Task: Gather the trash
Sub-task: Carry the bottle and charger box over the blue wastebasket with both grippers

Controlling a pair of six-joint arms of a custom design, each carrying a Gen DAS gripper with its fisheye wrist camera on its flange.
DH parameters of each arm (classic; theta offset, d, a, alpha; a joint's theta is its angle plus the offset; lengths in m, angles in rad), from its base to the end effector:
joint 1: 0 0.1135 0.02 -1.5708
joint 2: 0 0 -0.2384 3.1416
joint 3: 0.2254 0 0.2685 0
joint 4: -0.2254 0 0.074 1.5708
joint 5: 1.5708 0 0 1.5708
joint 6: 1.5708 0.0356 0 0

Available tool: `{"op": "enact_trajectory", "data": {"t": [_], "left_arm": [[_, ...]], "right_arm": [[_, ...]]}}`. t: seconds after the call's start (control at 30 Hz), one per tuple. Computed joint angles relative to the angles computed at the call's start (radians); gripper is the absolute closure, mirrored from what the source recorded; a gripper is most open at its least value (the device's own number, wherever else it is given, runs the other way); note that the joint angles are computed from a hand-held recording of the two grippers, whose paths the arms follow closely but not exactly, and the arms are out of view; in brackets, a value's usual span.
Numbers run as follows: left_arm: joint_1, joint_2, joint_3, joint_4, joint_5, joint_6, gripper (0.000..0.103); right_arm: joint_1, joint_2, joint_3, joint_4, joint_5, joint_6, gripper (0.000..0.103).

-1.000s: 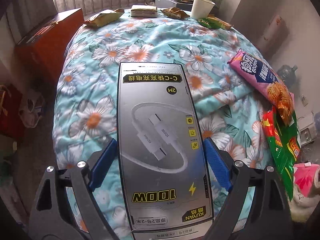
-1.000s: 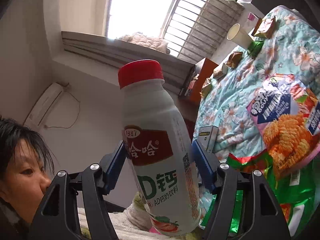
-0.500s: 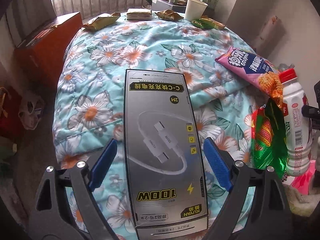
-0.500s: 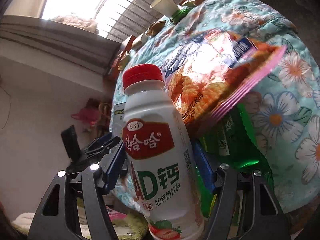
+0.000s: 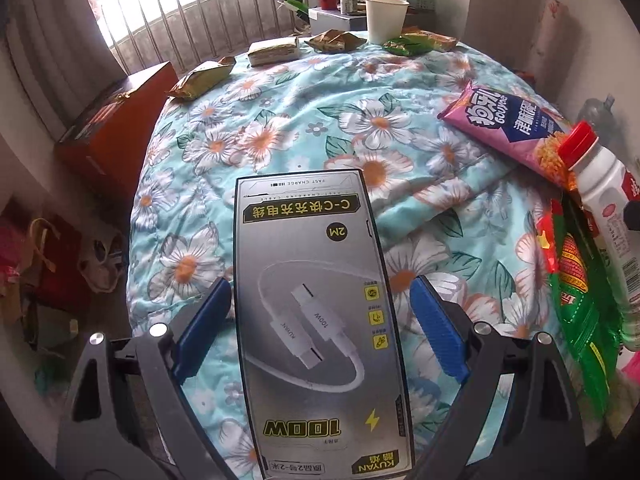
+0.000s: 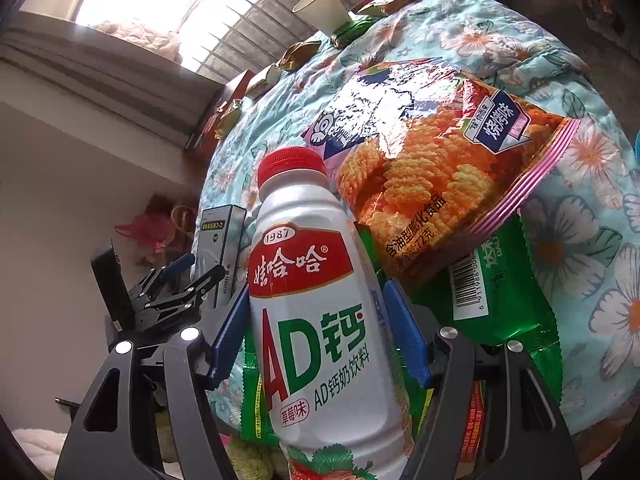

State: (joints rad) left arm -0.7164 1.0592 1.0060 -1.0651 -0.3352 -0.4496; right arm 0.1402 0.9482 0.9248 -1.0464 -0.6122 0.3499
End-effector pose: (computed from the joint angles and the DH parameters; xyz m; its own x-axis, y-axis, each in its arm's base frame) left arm 0.1697 -0.1323 0.2706 -0.8332 0.1813 -0.5223 0.1660 0.9832 0.0764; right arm 0.1888 0.0473 0.2706 -0.9488 0.1494 -0.2784 -0.0664 0.7670 0.6382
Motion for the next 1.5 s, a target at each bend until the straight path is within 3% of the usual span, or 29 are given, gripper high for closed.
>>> {"op": "enact_trajectory", "data": {"t": [0.53, 0.67, 0.9, 1.5], "left_arm": [[0.065, 0.050, -0.017, 0.038, 0.034, -0.044, 0.017], [0.065, 0.043, -0.018, 0.040, 0.042, -0.055, 0.024], [0.027, 0.040, -0.008, 0.024, 0.002, -0.045, 0.024], [-0.107, 0.014, 0.070, -0.065, -0.102, -0.140, 0.025]], "right_arm": [[0.040, 0.062, 0.001, 0.053, 0.021, 0.019, 0.038], [0.054, 0.060, 0.003, 0.057, 0.029, 0.020, 0.038], [0.054, 0.047, -0.002, 0.061, 0.022, 0.023, 0.038], [0.013, -0.022, -0.001, 0.065, -0.063, 0.020, 0.038]]}}
